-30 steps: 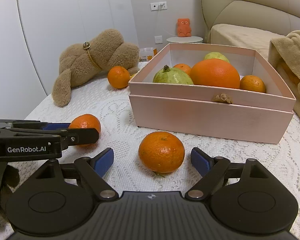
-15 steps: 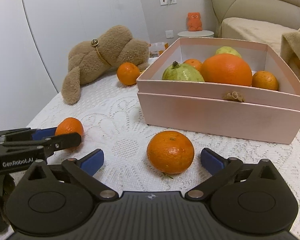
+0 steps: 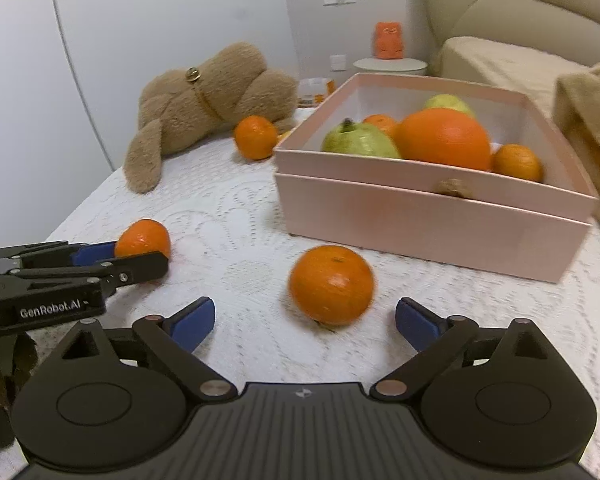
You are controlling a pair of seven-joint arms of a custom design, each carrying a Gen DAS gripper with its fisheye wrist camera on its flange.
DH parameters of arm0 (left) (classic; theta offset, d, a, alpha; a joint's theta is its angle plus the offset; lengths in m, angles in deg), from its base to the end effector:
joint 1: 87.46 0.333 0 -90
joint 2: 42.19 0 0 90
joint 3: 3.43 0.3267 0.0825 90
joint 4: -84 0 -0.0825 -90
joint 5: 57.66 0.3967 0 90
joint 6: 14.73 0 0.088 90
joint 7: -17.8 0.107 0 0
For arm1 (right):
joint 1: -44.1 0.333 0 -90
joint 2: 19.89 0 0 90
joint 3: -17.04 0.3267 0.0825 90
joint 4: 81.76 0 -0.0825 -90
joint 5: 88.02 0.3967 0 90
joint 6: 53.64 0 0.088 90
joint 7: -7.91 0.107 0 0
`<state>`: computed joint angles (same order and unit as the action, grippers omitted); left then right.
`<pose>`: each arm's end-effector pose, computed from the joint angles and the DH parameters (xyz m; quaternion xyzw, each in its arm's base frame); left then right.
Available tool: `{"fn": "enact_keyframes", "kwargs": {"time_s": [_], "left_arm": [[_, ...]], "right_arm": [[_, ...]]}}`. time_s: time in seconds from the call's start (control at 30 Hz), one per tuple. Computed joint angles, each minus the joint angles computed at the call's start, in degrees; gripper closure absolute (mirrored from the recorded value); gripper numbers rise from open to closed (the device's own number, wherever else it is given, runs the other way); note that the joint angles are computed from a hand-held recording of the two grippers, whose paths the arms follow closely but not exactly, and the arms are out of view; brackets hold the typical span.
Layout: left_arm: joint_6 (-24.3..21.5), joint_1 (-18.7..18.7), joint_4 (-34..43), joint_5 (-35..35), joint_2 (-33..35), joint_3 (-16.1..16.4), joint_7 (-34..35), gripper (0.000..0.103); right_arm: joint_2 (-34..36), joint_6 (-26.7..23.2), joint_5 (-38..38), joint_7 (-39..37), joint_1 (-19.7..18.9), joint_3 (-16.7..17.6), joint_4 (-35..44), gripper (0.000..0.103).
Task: Organize fruits
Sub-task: 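Close the left gripper on a tangerine while the right gripper opens beside another tangerine, then close the right gripper on the tangerine while the left gripper holds its tangerine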
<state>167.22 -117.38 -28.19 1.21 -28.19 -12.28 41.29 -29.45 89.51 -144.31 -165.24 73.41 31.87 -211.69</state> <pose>0.4541 -0.4564 0.4439 -0.4392 0.7702 -0.4392 0.1450 0.3761 0.3778 0.4692 -0.5748 0.7113 -0.2628 0.3075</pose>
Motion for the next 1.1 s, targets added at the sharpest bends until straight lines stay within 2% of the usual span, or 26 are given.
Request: {"fn": "enact_keyframes", "kwargs": {"time_s": [0.07,0.17,0.37,0.47,0.53,0.73,0.83,0.9,1.1], "left_arm": [[-0.03,0.98,-0.13,-1.42,0.16,-1.15,1.57,0.053],[0.0,0.89,-0.28,-2.13,0.18,-1.06,2.47,0.053],[-0.16,0.5,-0.32,-2.98,0.2,-0.77,3.51,0.053],[-0.23,0.22,-0.28,-2.77,0.22,-0.48,3.46,0.053],[-0.38,0.16,-0.22,-2.72,0.23,-0.49,3.58,0.053],[-0.38,0.19,-0.27,-2.53,0.19,-0.49,3.58,0.052],[-0.73,0.13,-0.14,-2.47,0.21,-0.57,3.73,0.052],[-1.22,0.02,0.03,-2.25,0.22,-0.65,3.9,0.052],[-2.39,0.31,0.3,-1.84,0.18,-1.39,4.68,0.052]], "right_arm": [[-0.57,-4.33,0.31,-0.43,0.36,0.73,0.05,0.005],[-1.4,-9.79,0.98,-0.96,0.92,1.31,-0.15,0.005],[-3.53,-11.88,1.02,1.66,1.1,1.59,-1.81,0.005],[-4.78,-5.67,-0.33,3.16,0.72,0.67,-3.45,0.005],[-4.56,-3.57,-1.54,4.64,-0.02,0.85,-3.17,0.006],[-0.53,-3.01,-3.69,6.21,-1.27,0.56,0.98,0.016],[1.76,-4.65,-3.74,5.26,-0.83,0.43,2.64,0.021],[2.97,-5.86,-3.78,4.17,-0.17,0.32,3.23,0.023],[2.88,-3.98,-3.36,3.51,0.48,-0.83,2.68,0.024]]}}
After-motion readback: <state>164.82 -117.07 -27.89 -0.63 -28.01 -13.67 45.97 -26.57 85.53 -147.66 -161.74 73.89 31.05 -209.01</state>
